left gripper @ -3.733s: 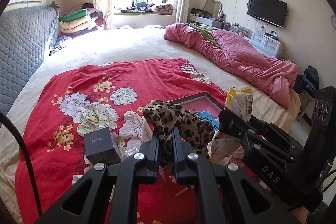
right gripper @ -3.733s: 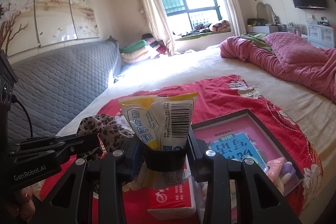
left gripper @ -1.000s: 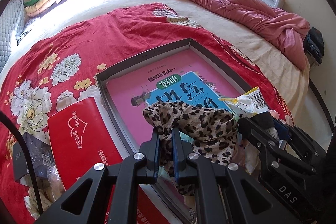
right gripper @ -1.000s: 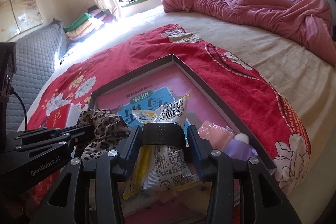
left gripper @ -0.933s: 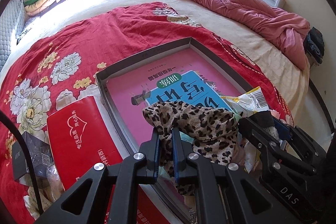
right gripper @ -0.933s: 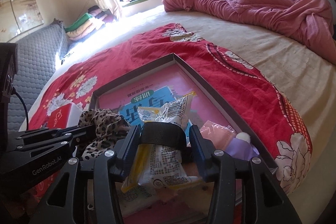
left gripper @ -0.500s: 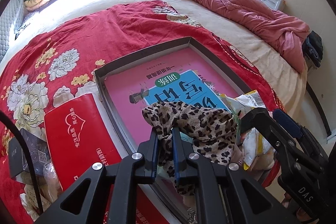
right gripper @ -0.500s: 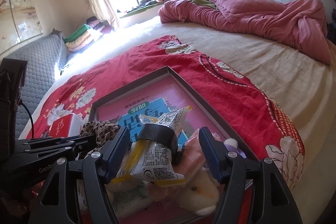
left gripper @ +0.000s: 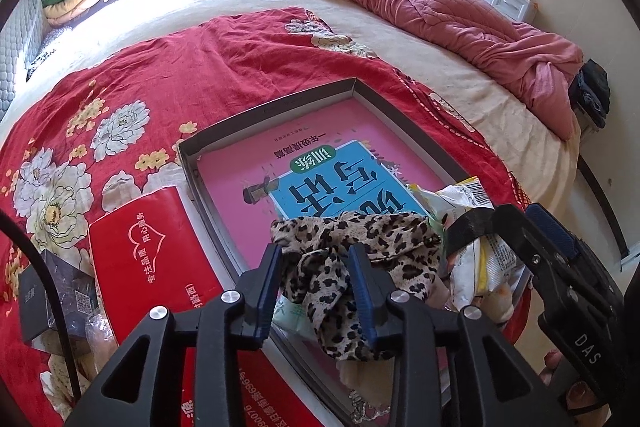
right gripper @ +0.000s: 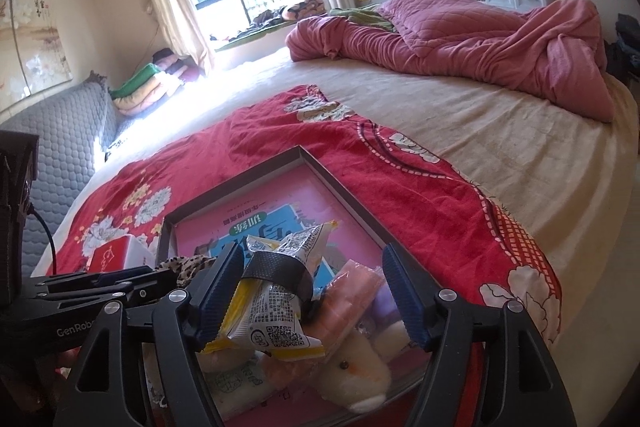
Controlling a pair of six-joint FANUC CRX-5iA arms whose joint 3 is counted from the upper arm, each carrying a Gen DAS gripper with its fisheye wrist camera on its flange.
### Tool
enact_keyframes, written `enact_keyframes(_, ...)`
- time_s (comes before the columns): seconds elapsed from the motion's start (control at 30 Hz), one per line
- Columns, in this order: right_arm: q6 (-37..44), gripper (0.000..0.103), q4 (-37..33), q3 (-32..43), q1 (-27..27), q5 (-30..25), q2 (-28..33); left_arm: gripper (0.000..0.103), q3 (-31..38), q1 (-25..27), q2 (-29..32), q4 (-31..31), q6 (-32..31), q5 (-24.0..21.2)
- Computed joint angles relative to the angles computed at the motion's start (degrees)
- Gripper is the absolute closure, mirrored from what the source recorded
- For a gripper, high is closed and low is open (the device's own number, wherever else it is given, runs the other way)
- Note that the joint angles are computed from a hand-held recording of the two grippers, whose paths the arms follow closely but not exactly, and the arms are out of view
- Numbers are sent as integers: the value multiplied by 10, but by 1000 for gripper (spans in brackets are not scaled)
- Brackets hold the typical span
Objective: Organize soft objects
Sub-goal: 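Open the left tool to drop the scrunchie while the right tool releases the snack bag into the tray, then move both open tools back from the tray toward the pile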
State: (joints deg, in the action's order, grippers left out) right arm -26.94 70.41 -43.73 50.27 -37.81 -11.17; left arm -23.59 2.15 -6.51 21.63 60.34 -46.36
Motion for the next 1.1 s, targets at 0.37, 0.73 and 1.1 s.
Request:
enact_keyframes(0.37,-12,29,17,-7,0,-8,-6,44,-8,2,-24,9,-11,4)
enact_keyframes(0.73,-65,26,78,-26,-8,-9,-25,34,-25,16,-63,24,-28,-4)
enact_keyframes(1.1,-82,25,112,-25,9,-35,-35,26,-51,48,-117,48,-56,-13)
